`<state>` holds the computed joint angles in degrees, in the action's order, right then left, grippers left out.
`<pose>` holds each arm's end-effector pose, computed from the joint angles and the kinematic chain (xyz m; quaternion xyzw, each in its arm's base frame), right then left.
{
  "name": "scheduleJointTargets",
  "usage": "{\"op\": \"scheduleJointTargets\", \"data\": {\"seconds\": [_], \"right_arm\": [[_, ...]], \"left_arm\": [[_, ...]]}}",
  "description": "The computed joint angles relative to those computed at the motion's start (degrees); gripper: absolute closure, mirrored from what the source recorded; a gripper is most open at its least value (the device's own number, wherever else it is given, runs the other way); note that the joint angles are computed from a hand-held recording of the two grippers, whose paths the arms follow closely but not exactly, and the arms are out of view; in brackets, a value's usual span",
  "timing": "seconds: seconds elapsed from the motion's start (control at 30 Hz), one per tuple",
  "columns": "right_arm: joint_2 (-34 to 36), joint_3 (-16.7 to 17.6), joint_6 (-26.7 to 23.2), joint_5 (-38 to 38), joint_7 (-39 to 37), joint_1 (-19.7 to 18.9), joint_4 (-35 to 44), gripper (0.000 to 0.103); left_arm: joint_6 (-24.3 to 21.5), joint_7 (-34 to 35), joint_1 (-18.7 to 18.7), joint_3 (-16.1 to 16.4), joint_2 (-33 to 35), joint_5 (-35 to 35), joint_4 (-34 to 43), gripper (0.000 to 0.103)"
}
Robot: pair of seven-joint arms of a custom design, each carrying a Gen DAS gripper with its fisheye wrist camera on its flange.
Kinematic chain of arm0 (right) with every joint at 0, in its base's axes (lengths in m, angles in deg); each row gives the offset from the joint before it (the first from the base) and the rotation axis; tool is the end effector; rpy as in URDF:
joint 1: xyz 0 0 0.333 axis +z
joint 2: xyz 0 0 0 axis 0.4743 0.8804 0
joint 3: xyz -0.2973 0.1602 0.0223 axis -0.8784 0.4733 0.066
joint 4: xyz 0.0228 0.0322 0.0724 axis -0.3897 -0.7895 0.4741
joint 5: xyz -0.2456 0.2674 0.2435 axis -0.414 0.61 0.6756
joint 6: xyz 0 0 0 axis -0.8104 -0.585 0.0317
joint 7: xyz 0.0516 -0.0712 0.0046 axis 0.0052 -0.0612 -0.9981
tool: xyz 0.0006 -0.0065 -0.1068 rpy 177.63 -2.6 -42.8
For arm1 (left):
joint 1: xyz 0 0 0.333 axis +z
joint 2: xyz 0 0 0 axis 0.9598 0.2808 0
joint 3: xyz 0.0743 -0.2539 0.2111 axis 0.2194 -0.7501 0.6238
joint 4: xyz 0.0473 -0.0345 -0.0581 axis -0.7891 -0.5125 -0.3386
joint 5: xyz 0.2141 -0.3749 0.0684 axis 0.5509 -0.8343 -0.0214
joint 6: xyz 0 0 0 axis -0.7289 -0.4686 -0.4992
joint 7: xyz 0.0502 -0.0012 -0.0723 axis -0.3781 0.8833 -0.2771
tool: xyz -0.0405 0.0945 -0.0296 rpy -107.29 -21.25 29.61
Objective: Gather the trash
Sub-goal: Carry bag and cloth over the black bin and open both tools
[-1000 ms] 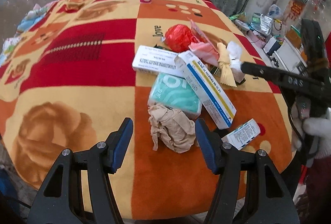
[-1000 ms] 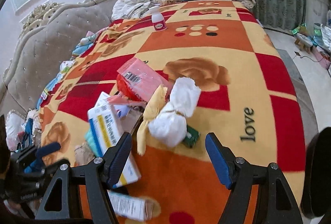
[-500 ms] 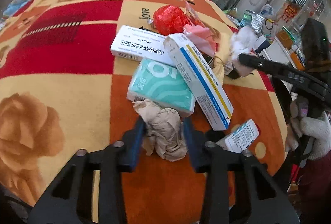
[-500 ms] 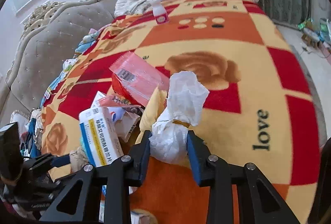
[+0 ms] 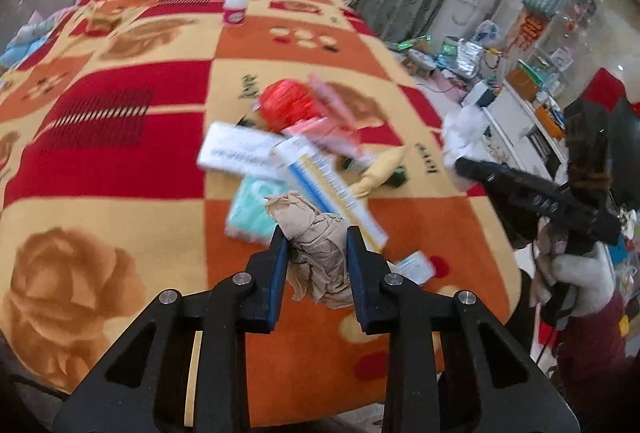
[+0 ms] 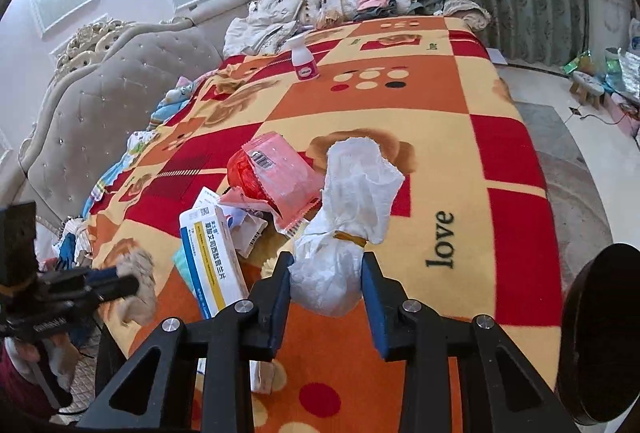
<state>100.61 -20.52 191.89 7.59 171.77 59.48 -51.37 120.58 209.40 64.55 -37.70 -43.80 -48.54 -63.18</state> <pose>0.5652 0.4563 0.5237 -0.5880 0.7278 -0.1310 0.3277 0.6359 -0.2397 0.5078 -0.4337 0.8296 -0.3515 0.0141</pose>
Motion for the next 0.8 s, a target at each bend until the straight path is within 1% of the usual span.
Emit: {"op": "scheduleJointTargets", "data": {"seconds": [0.27, 0.57, 0.8], "right_arm": [[-4.2, -0.1, 0.5, -2.2, 3.8, 0.1, -4.8, 0.071], [-11.7, 0.6, -1.6, -6.3, 11.0, -1.4, -12.8, 0.071], [-18.1, 1.9, -3.9, -7.1, 15.2, -3.3, -19.5, 0.071]], "left_arm": [[-0.5, 1.4, -2.5, -1.8, 1.3, 0.5, 3.0, 0.077], [0.0, 0.6, -6.8, -3.6, 4.2, 4.4, 6.8, 0.077], [0.5, -0.8, -9.6, -4.5, 6.5, 7.7, 9.5, 0.077]]}}
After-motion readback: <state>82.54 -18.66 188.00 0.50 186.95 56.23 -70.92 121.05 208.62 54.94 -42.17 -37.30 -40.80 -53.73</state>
